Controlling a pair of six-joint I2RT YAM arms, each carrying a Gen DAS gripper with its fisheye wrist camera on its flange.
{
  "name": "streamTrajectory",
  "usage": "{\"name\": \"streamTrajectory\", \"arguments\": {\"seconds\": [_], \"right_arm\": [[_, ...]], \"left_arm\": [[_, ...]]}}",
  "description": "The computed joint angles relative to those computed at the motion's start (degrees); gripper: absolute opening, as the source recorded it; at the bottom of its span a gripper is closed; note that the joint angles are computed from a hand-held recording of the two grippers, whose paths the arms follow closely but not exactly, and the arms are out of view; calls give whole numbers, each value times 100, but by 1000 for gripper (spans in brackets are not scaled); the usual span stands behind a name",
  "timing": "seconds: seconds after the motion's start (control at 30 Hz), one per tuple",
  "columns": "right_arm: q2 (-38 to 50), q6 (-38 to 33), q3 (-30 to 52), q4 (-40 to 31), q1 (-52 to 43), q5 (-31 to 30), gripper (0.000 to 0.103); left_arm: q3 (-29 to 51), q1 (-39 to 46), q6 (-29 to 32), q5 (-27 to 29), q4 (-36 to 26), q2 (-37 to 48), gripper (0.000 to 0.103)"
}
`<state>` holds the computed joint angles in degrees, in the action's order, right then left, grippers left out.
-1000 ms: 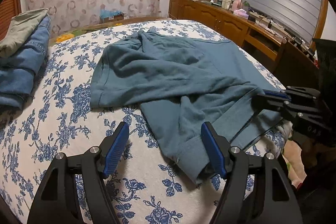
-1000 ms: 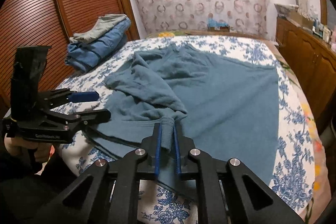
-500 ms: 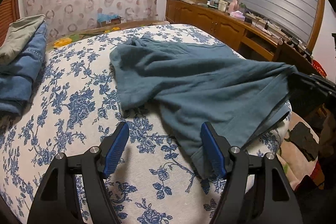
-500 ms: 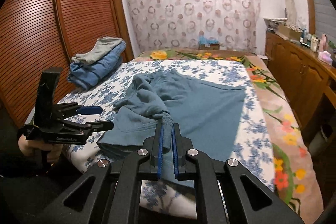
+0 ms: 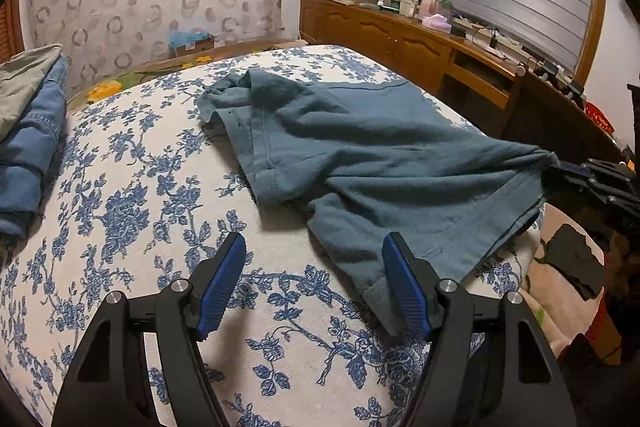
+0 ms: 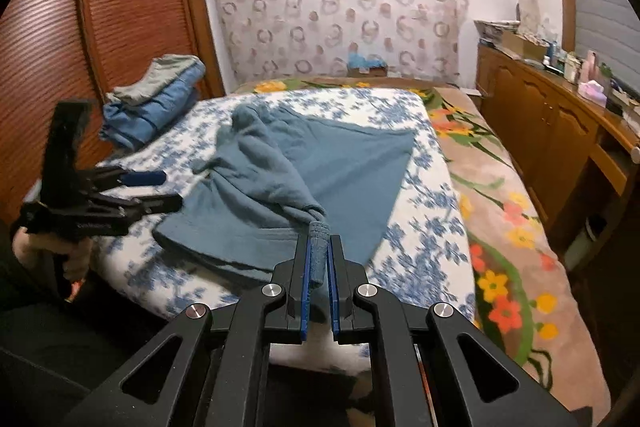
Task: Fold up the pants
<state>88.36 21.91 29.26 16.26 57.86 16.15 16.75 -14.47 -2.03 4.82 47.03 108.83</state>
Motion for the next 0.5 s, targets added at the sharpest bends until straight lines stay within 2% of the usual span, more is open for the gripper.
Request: {"name": "streamTrajectory", "arguments": {"seconds": [0.23,0.4,0.5], "right_arm": [[307,124,95,-62,-410,-490,8],[138,222,32,-157,-483,-637,8],[90,199,107,-288,-459,-600,11]], "left_arm": [[137,-42,-24,-28,-19,277,72],[172,-35,-43,-32,7,388,72],[161,-51,-77,-49,36,406,72]]}}
